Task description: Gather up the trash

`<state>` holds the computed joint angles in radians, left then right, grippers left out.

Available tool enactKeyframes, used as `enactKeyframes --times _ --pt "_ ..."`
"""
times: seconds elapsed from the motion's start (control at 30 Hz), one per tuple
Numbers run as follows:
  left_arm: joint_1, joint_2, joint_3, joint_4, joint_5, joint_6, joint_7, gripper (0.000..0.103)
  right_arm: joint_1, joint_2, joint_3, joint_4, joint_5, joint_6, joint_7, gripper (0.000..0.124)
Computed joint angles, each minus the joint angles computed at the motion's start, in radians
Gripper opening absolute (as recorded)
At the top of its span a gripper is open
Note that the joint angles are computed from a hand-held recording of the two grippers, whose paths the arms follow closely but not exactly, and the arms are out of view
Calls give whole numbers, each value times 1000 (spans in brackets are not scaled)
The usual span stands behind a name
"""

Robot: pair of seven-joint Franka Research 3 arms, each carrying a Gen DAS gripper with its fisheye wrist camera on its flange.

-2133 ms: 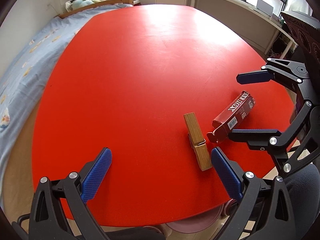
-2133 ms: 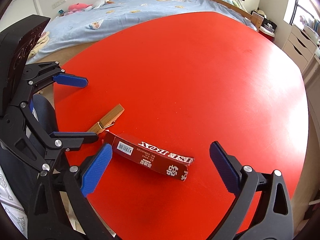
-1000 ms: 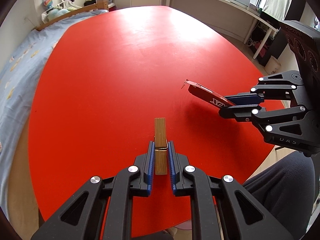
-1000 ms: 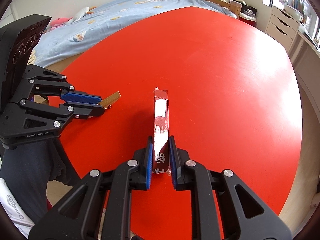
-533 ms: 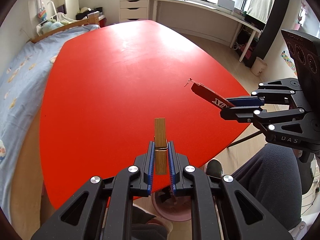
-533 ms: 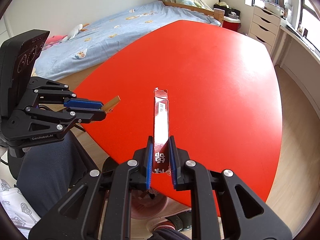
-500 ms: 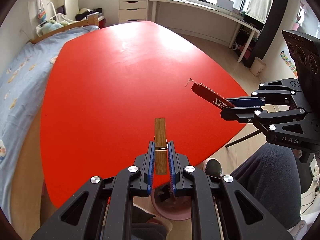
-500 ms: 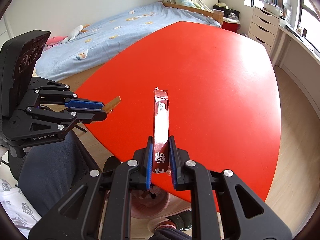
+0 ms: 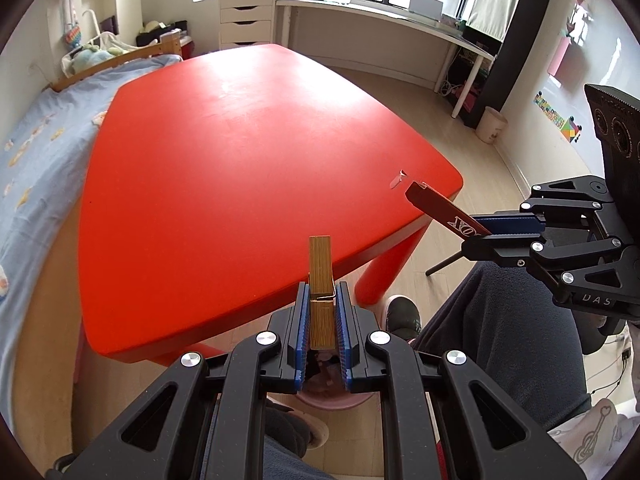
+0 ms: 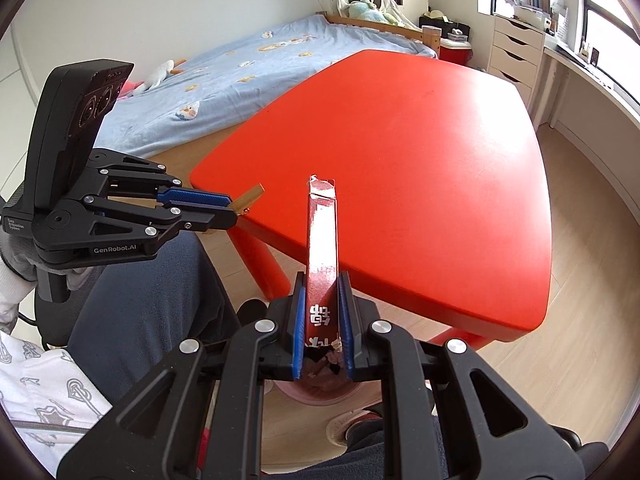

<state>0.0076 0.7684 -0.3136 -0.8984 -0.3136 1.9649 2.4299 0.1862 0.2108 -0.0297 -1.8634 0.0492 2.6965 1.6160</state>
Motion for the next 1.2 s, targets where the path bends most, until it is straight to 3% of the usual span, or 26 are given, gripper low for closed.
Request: enactKeyframes --times 0.27,0.8,0.87,0.9,0.93,1.0,1.2 --pt "22 -61 -1 -118 -15 9 41 13 7 -31 7 -68 5 -3 24 14" --pt "29 -75 2 -141 -30 1 63 13 1 -20 23 -59 44 -5 -16 16" --pt "28 -85 3 -158 -29 19 68 22 11 -17 9 -58 13 -8 12 45" --pt "25 -88 5 -165 -28 29 63 40 13 -19 5 -65 4 4 24 74" --pt "27 -90 6 -173 -33 46 55 68 14 -22 2 -72 0 17 37 82" --pt "42 -102 -4 -203 -64 91 52 90 18 -20 -6 -69 -20 13 69 91" --pt "39 -96 4 -198 -49 97 33 95 10 -20 -8 -70 -27 15 109 99"
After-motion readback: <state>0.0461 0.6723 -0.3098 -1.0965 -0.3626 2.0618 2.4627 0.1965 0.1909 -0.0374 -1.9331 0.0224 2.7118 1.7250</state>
